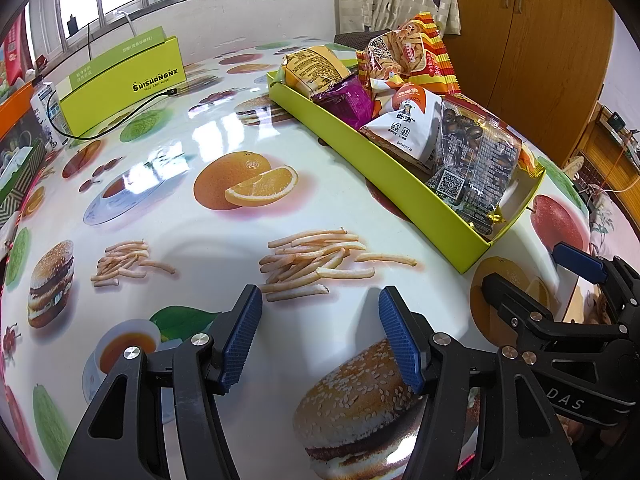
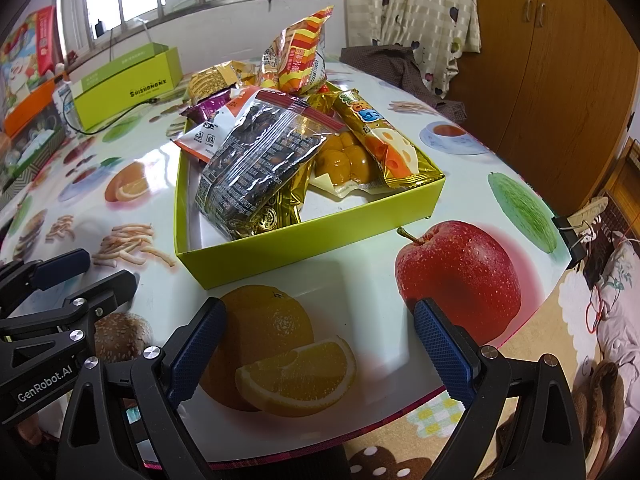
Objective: Organize snacks
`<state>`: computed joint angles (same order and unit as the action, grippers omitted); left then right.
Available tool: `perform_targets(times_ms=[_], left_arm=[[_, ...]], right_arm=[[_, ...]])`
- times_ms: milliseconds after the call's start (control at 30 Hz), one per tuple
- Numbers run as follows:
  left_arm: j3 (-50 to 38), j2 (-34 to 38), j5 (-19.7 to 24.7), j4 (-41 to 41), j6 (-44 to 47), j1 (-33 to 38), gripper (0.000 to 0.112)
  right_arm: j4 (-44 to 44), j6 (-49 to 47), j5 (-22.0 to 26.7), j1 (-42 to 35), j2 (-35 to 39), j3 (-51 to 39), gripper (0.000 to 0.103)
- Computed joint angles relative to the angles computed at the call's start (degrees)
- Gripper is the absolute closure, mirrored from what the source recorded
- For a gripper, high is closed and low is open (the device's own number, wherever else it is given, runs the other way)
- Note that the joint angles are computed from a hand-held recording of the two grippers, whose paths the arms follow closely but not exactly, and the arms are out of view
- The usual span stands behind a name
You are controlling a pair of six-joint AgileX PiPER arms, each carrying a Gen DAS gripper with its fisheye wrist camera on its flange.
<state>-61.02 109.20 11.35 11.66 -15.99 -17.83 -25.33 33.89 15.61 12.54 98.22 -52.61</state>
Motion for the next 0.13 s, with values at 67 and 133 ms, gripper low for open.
perform_targets(times_ms=[67, 133], left_arm=[[0.0, 0.0, 0.0, 0.1, -0.1, 0.0, 0.05], [0.0, 0.0, -0.1, 0.0, 0.0, 0.0, 0.05]], right_arm=[[0.0, 0.0, 0.0, 0.0, 0.0, 0.0, 0.008], [-0.2, 0.2, 0.0, 0.0, 0.0, 0.0, 0.008]])
